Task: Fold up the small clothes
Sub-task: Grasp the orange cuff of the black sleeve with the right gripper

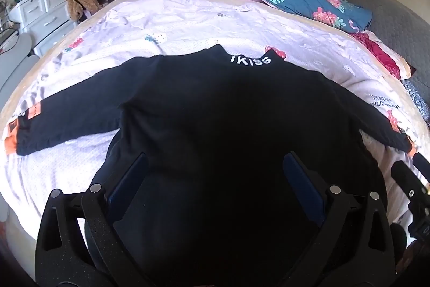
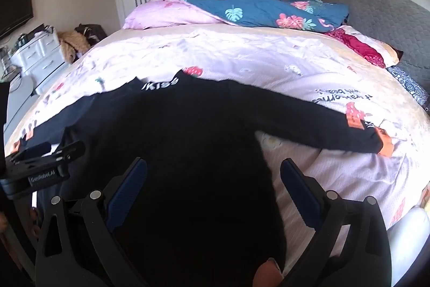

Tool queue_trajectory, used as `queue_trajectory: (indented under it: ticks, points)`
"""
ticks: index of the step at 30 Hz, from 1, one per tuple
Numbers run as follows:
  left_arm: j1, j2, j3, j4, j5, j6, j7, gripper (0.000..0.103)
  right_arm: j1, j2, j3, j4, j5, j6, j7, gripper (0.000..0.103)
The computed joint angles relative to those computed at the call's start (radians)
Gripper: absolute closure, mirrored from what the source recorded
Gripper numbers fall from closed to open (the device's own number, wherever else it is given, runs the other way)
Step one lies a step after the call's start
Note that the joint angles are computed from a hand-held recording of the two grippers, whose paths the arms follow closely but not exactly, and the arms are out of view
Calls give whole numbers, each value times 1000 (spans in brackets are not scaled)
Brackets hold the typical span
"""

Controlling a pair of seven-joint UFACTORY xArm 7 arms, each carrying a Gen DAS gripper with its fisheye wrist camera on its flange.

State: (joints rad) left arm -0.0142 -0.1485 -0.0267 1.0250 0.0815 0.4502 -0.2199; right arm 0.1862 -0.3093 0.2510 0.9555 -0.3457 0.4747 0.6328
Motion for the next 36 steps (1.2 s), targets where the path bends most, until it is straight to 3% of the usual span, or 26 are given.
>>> queue_trajectory:
  ticks: [11, 14, 16, 18, 36]
  points:
    - [-24, 130, 7, 170, -127, 71, 53, 9, -35, 106, -38, 128, -35, 56, 74, 4]
    - [-30, 170, 3, 216, -87, 84, 29, 9, -40, 131, -52, 157, -54, 65, 110, 4]
    - [-33, 192, -1, 244, -119, 94, 50, 9, -43, 143, -64, 168, -63, 64, 131, 4]
    - [-62, 217, 17, 267, -70, 88, 27, 9, -46, 154, -72, 180, -76, 71, 153, 4]
    - [-97, 411, -36, 493, -130, 169, 100, 9, -106, 210, -167, 175, -57, 79, 266, 4]
